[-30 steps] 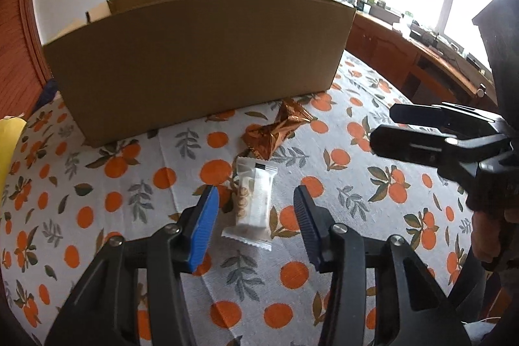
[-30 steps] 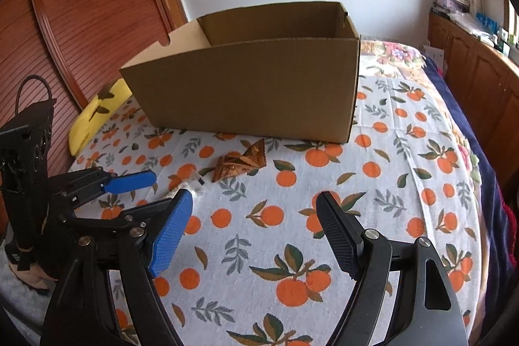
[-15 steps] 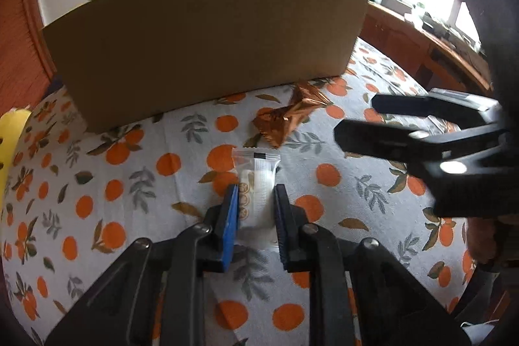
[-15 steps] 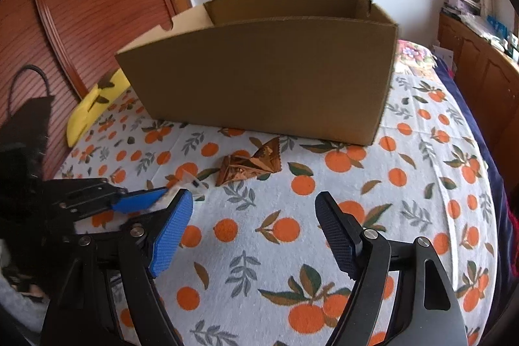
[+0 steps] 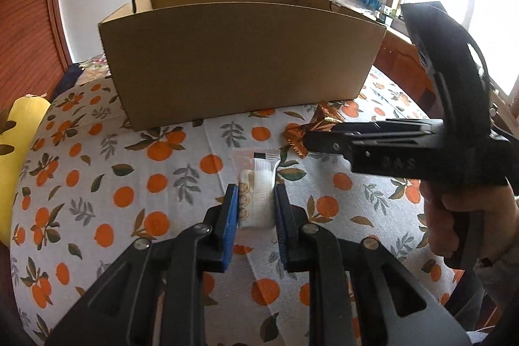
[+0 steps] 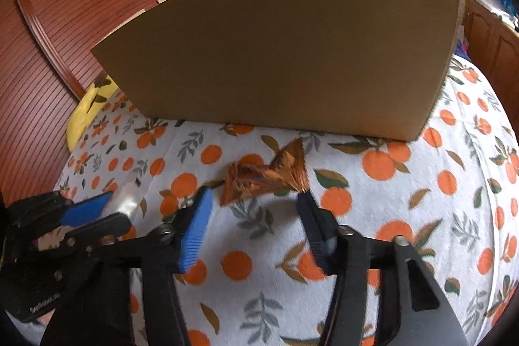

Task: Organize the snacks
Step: 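Grasp the copper foil candy with the right tool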

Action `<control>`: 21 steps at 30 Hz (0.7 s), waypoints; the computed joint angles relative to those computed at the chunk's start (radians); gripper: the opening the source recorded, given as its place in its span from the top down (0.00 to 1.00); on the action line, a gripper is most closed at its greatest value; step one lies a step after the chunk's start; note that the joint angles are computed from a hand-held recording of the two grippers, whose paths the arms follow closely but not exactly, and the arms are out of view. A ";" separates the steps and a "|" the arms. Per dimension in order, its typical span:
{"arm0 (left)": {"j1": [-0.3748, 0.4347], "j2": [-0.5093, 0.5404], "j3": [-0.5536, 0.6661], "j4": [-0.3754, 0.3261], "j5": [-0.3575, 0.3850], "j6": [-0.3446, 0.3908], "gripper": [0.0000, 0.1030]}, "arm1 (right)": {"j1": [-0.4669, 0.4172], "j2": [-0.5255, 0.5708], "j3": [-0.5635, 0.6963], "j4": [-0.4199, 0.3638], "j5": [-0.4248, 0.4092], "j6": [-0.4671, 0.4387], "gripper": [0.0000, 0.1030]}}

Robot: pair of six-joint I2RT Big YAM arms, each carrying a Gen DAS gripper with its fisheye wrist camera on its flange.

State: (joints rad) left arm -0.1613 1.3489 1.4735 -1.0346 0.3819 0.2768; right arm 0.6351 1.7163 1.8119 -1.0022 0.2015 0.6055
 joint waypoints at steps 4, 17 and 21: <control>0.005 -0.003 0.000 0.005 0.001 -0.013 0.82 | -0.006 0.035 0.051 -0.012 -0.008 -0.001 0.50; 0.029 -0.033 -0.022 0.001 0.018 -0.020 0.82 | -0.013 0.152 0.231 -0.171 0.093 0.024 0.66; 0.039 -0.048 -0.019 -0.004 0.029 -0.028 0.82 | -0.010 0.131 0.206 -0.172 0.070 0.038 0.79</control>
